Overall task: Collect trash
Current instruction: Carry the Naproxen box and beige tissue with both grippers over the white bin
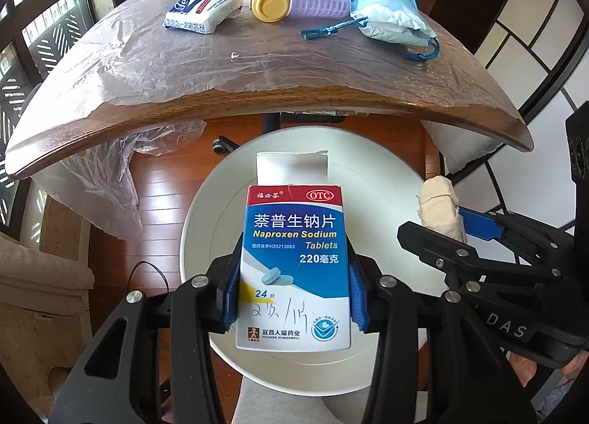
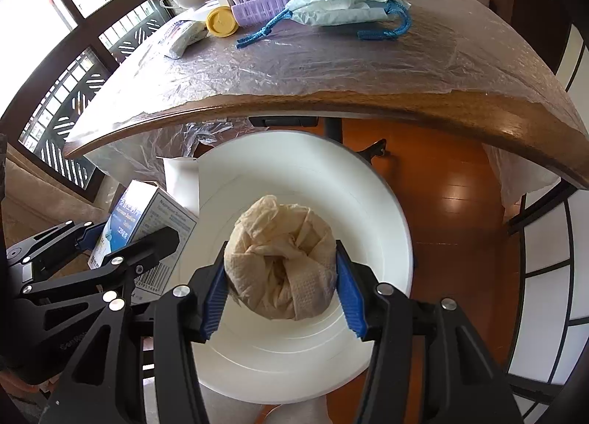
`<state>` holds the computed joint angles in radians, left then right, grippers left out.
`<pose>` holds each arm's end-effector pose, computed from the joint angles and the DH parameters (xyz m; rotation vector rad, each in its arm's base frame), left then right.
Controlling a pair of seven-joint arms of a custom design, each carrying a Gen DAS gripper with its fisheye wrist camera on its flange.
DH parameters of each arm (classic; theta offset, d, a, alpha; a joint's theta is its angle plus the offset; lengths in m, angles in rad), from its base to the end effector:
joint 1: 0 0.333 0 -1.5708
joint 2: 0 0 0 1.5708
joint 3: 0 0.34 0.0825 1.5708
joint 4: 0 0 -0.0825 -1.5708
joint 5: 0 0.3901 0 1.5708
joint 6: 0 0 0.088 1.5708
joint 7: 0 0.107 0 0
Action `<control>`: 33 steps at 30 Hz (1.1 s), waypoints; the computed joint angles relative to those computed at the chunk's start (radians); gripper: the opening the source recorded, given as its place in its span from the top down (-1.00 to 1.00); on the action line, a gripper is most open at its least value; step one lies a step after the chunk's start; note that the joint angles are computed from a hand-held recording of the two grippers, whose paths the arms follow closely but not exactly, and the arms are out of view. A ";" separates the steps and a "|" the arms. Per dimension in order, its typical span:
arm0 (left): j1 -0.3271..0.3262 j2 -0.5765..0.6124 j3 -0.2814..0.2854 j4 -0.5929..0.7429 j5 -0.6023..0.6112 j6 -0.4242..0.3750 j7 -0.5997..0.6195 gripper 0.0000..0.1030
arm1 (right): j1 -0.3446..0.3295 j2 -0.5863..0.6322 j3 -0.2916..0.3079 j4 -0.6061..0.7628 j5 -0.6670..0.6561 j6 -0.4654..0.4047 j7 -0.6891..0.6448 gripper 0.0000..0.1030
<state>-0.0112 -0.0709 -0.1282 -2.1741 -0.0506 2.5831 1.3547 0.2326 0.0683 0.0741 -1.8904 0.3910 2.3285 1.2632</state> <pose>0.5582 -0.0787 0.4964 -2.1102 1.8878 -0.5908 0.5885 0.1921 0.5288 -2.2033 1.4676 -0.0283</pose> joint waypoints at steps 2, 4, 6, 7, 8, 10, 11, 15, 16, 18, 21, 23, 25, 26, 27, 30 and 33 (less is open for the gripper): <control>0.001 0.000 -0.002 -0.003 0.012 0.001 -0.015 0.08 | 0.001 0.000 -0.001 -0.005 -0.015 0.003 0.018 -0.01; 0.000 0.003 -0.004 -0.003 0.025 -0.002 -0.027 0.08 | 0.001 0.003 -0.002 -0.007 -0.025 0.002 0.037 -0.01; 0.001 0.007 -0.001 -0.006 0.025 -0.001 -0.027 0.08 | 0.001 0.001 -0.002 -0.015 -0.030 0.006 0.047 -0.01; 0.001 0.008 0.000 -0.009 0.020 -0.001 -0.024 0.08 | 0.000 0.003 -0.002 -0.013 -0.029 0.004 0.050 -0.01; 0.000 0.010 0.002 -0.011 0.012 -0.001 -0.018 0.08 | 0.000 0.006 -0.001 -0.012 -0.027 0.001 0.054 -0.01; 0.001 0.013 0.002 -0.014 0.016 -0.001 -0.016 0.08 | -0.001 0.010 -0.001 -0.009 -0.030 -0.003 0.061 -0.01; 0.001 0.017 0.002 -0.013 0.019 -0.002 -0.014 0.08 | -0.001 0.014 0.000 -0.005 -0.036 -0.006 0.068 0.00; 0.000 0.029 0.003 -0.016 0.018 -0.004 -0.011 0.08 | -0.006 0.030 0.000 0.005 -0.033 -0.021 0.080 0.00; 0.000 0.033 0.005 -0.014 0.010 -0.006 -0.006 0.08 | -0.007 0.032 0.001 0.004 -0.033 -0.024 0.082 -0.01; -0.001 0.039 0.007 -0.013 0.001 -0.007 0.002 0.08 | -0.009 0.037 0.002 0.004 -0.037 -0.026 0.083 -0.01; -0.002 0.047 0.007 -0.013 0.004 -0.010 0.008 0.08 | -0.010 0.047 0.004 0.005 -0.049 -0.033 0.086 0.00; -0.003 0.052 0.008 -0.013 -0.002 -0.011 0.016 0.08 | -0.014 0.053 0.007 0.007 -0.033 -0.044 0.085 0.00; -0.004 0.056 0.009 -0.017 -0.011 -0.009 0.028 0.08 | -0.015 0.058 0.008 0.009 -0.032 -0.054 0.094 0.00; -0.005 0.057 0.009 -0.017 -0.010 -0.009 0.031 0.08 | -0.015 0.060 0.008 0.008 -0.035 -0.056 0.098 0.00; -0.005 0.058 0.009 -0.017 -0.008 -0.012 0.032 0.08 | -0.014 0.062 0.008 0.009 -0.040 -0.058 0.103 0.00; -0.006 0.059 0.010 -0.018 -0.016 -0.017 0.044 0.08 | -0.016 0.067 0.009 0.012 -0.037 -0.065 0.118 0.00; -0.005 0.064 0.011 -0.015 -0.027 -0.022 0.057 0.08 | -0.019 0.069 0.009 0.016 -0.033 -0.073 0.125 -0.01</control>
